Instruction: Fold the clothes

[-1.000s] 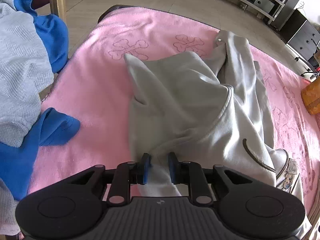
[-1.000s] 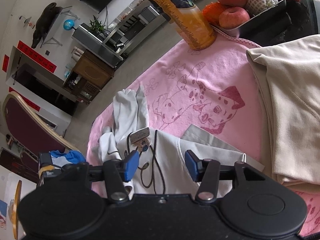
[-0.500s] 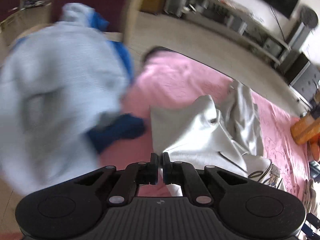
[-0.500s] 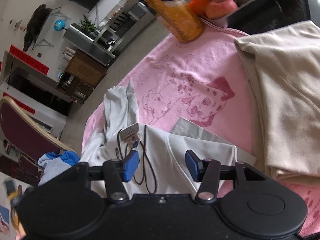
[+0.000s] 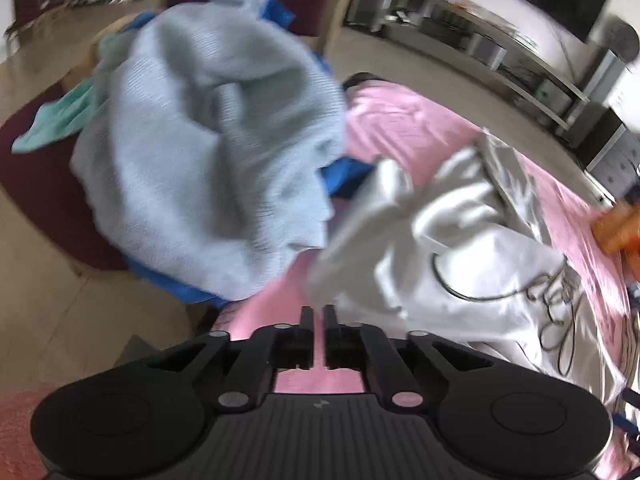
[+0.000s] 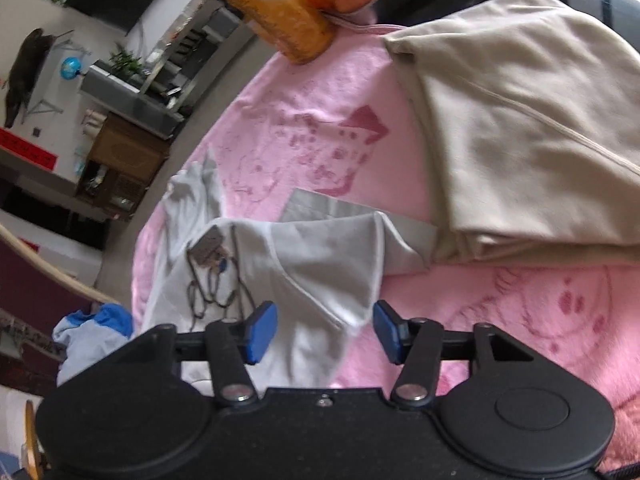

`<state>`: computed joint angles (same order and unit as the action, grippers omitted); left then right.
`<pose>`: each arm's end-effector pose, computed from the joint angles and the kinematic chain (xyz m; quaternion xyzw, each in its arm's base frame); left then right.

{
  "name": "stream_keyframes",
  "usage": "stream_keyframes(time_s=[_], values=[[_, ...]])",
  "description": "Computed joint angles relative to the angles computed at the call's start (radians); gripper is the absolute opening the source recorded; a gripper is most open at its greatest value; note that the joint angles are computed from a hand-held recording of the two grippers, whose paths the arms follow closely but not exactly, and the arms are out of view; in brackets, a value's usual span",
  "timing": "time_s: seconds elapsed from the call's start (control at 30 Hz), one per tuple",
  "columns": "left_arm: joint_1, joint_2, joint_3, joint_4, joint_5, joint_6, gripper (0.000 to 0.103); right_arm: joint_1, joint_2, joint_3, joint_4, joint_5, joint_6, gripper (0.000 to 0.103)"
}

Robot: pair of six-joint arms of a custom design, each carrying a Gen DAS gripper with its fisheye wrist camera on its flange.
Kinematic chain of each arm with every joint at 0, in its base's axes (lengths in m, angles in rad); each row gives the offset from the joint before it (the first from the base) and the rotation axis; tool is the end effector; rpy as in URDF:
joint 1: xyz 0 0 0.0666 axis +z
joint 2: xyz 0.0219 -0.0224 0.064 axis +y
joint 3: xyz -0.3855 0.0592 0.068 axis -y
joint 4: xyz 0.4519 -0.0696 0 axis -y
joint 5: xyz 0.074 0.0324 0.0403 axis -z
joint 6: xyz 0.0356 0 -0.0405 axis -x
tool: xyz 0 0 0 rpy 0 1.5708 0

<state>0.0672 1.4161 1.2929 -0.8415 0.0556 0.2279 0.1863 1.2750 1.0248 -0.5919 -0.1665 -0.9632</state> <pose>0.5393 0.0339 0.3763 -0.1321 0.9449 -0.0504 0.2952 0.4755 0.0952 0.3258 0.3252 0.8730 0.2583 0.2558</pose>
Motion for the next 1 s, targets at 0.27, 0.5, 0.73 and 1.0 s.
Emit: stream_keyframes(time_s=[0.27,0.5,0.73,1.0], values=[[-0.033,0.004,-0.032,0.007,-0.005,-0.027,0.019,-0.004,0.070,0.031,-0.025,-0.060,-0.095,0.043],[-0.020,0.015,-0.028,-0.004,0.015,0.000,0.024,0.021,0.106,0.050,-0.006,-0.018,-0.165,0.006],[0.008,0.016,-0.025,-0.021,0.116,0.033,0.029,0.054,-0.112,-0.023,0.196,0.143,0.118,0.005],[0.017,0.054,-0.003,-0.067,0.199,0.079,0.032,-0.037,0.002,0.036,-0.054,0.082,0.049,0.005]])
